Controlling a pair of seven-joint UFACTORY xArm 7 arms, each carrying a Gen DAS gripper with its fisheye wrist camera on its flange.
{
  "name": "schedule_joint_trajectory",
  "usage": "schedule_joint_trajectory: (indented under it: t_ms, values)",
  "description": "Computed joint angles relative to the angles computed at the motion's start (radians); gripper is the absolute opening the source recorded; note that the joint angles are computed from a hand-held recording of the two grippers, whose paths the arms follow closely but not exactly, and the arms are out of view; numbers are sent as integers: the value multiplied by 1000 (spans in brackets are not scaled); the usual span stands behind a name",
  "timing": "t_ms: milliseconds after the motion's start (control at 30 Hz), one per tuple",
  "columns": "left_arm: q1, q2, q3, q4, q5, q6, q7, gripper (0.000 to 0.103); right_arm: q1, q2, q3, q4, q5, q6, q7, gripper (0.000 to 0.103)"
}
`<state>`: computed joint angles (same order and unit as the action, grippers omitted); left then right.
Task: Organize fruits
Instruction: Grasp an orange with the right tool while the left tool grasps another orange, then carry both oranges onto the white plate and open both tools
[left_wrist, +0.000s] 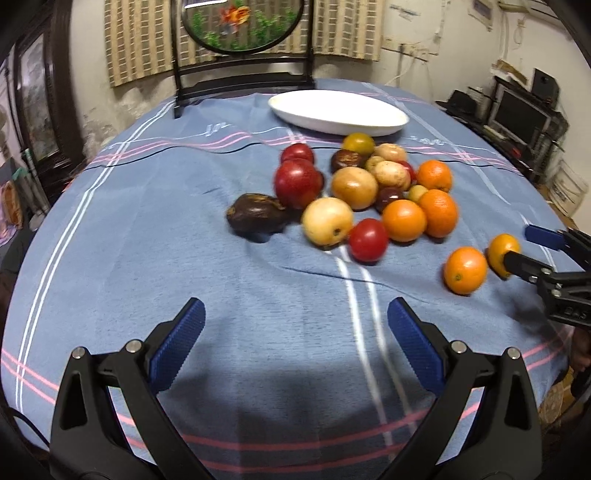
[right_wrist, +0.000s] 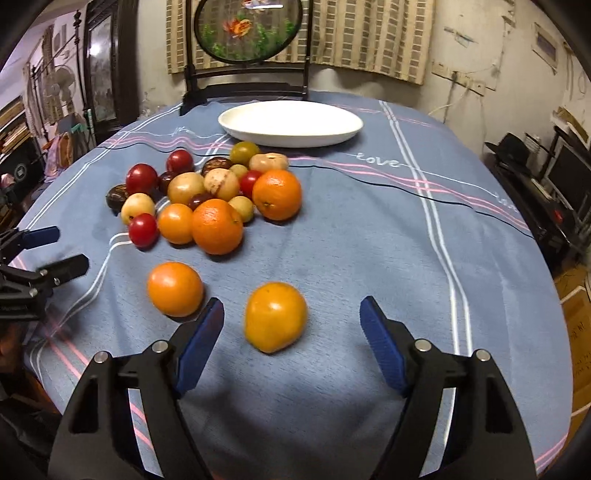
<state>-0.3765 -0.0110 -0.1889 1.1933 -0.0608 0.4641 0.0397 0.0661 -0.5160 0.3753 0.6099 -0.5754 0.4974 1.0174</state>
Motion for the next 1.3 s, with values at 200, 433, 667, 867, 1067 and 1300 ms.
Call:
schedule_joint_trajectory:
  t_ms: [200,433,667,867,1067,1300]
  values:
    - [-15,-13,-9,-8,-57,-13,87,101,16,47,-35,4,32,-41,-30,61]
    - [-40,-4,-24,16,-62,-5,103,99,21,-16,-55,-67,81,-116,-48,38]
    - [-92,98,-61,150,-124,67,225,71,-21,-157,-38,-174,148,-176,-47,38]
    - [-114,189,-68,258,-114,170,226,55,-33,-210,-50,-225,222,-209,-89,38]
    - [-128,223,-67,295,-98,215,200,50,-44,-213,-45,-244,267,-257,-126,38]
    - [-122,247,-71,330,-133,254,203,40,-39,-205,-57,-238,306,-260,-182,38]
